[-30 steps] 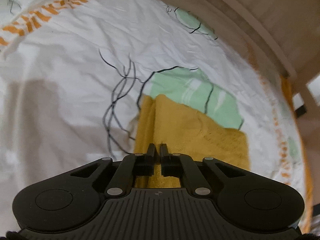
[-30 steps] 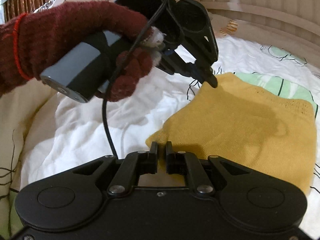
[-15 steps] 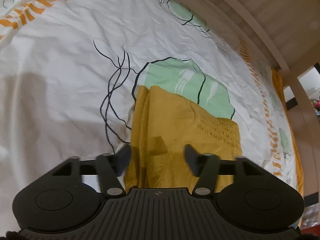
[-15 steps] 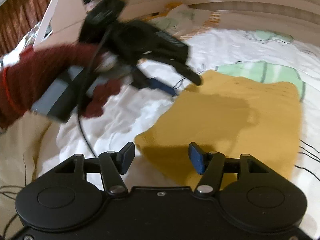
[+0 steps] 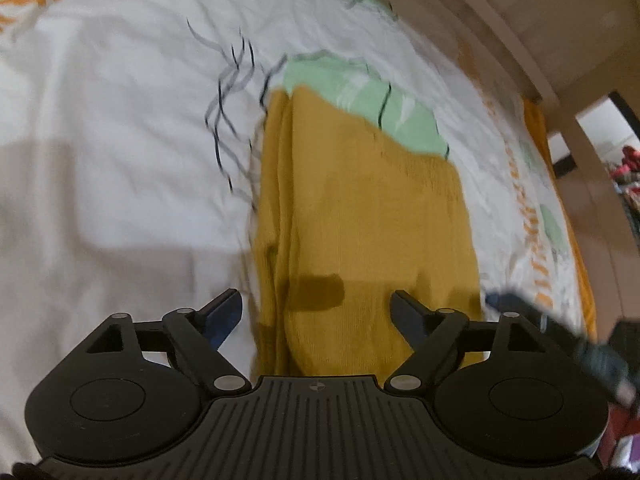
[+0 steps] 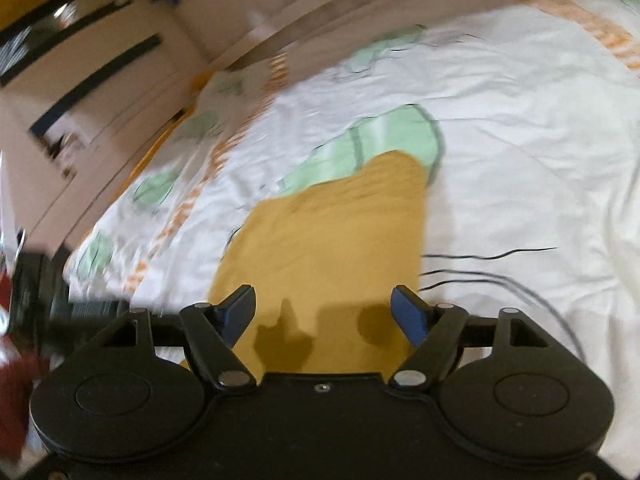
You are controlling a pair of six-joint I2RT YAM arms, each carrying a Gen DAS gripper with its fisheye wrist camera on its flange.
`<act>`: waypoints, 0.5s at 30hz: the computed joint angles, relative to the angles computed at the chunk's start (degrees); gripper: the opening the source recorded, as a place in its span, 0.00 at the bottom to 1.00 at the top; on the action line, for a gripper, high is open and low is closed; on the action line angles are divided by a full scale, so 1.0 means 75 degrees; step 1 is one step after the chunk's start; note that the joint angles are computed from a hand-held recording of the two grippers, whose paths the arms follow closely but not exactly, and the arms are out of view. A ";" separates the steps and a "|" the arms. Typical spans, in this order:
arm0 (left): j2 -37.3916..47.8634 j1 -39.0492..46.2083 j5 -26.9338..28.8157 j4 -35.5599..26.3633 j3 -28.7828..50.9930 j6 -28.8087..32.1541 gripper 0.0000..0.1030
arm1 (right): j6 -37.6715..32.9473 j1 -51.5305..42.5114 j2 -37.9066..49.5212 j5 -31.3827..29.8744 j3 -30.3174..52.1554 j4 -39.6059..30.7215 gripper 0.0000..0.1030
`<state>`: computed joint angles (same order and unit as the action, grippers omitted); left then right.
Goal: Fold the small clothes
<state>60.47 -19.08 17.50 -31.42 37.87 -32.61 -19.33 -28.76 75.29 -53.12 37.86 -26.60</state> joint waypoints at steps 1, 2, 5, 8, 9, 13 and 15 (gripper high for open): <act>0.0009 -0.0049 0.0040 0.0035 -0.0054 -0.0031 0.78 | 0.0108 -0.0050 0.0158 0.0007 0.0097 0.0011 0.75; 0.0017 -0.0103 0.0043 0.0075 -0.0084 -0.0077 0.79 | 0.0237 -0.0056 0.0356 0.0026 0.0193 0.0085 0.75; 0.0266 -0.0225 0.0084 0.0241 -0.0024 -0.0142 0.80 | 0.0453 -0.0046 0.1066 -0.0005 0.0423 0.0389 0.76; 0.0684 -0.0344 0.0139 0.0568 0.0056 -0.0226 0.82 | 0.0514 -0.0097 0.1703 -0.0224 0.0673 0.0461 0.76; 0.0854 -0.0401 0.0160 0.0661 0.0098 -0.0236 0.87 | 0.0523 -0.0128 0.1859 -0.0329 0.0714 0.0470 0.76; 0.1351 -0.0508 0.0282 0.1105 0.0186 -0.0287 0.97 | 0.1221 -0.0004 0.2662 -0.0770 0.0994 0.1157 0.76; 0.1458 -0.0501 0.0375 0.1242 0.0201 -0.0378 0.97 | 0.1415 0.0090 0.2958 -0.0974 0.1204 0.1291 0.76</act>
